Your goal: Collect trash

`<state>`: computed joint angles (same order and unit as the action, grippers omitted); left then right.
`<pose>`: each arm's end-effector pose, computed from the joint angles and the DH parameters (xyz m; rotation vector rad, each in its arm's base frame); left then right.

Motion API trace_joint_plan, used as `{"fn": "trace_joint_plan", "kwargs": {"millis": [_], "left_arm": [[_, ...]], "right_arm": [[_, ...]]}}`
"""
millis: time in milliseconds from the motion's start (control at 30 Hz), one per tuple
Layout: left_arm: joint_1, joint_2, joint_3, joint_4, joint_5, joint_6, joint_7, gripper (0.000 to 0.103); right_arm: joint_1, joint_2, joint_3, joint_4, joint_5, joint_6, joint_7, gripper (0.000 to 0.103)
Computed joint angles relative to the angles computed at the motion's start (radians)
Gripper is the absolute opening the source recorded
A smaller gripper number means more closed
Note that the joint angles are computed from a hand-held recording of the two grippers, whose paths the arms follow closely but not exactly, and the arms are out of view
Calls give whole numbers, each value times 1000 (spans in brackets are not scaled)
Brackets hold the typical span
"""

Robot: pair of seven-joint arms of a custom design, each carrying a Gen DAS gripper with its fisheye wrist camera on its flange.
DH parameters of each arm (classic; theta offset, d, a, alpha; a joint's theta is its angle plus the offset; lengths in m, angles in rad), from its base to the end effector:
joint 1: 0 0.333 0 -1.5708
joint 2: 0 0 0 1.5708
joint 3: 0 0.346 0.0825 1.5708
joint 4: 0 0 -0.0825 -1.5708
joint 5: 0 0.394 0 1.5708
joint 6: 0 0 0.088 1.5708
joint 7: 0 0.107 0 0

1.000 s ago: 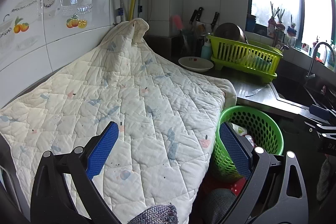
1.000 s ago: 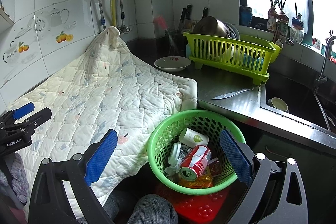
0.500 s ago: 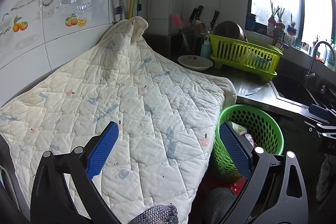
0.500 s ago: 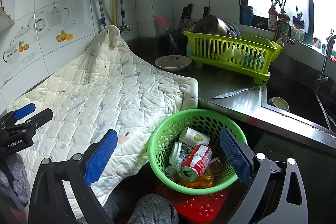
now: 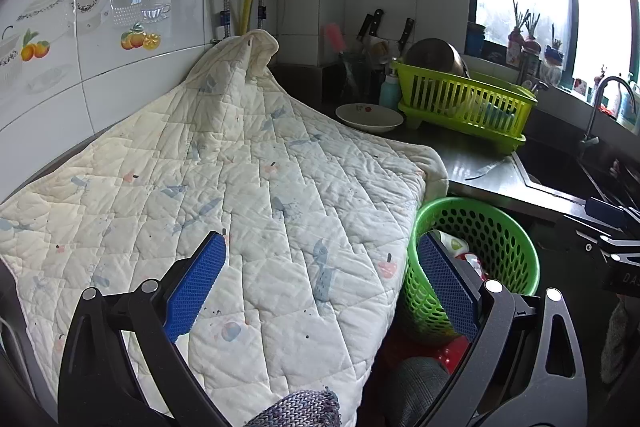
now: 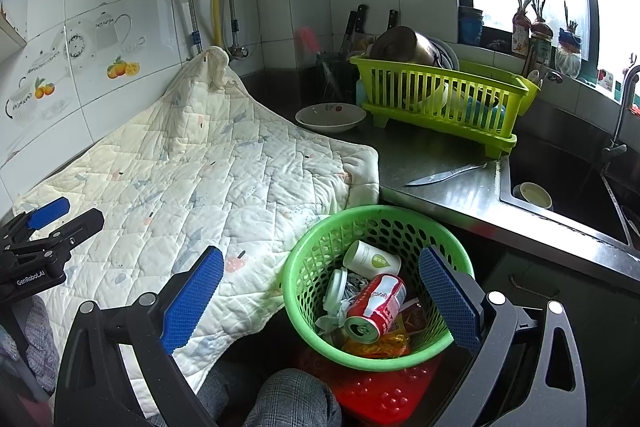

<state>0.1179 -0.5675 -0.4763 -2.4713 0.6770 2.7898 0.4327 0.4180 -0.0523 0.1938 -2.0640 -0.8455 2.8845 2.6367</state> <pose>0.3876 -0.2111 0.5722 -1.7337 1.4415 -0.8378 0.4538 0.3740 0.5693 -1.7897 1.3473 -0.6217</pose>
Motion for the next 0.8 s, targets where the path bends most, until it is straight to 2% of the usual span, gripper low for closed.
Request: {"fn": "trace_joint_plan", "kwargs": {"millis": [800], "left_arm": [[-1,7,-4,2,16,15,-5,95]], "right_arm": [[7,5,-5,3,-18,12,20,95]]}}
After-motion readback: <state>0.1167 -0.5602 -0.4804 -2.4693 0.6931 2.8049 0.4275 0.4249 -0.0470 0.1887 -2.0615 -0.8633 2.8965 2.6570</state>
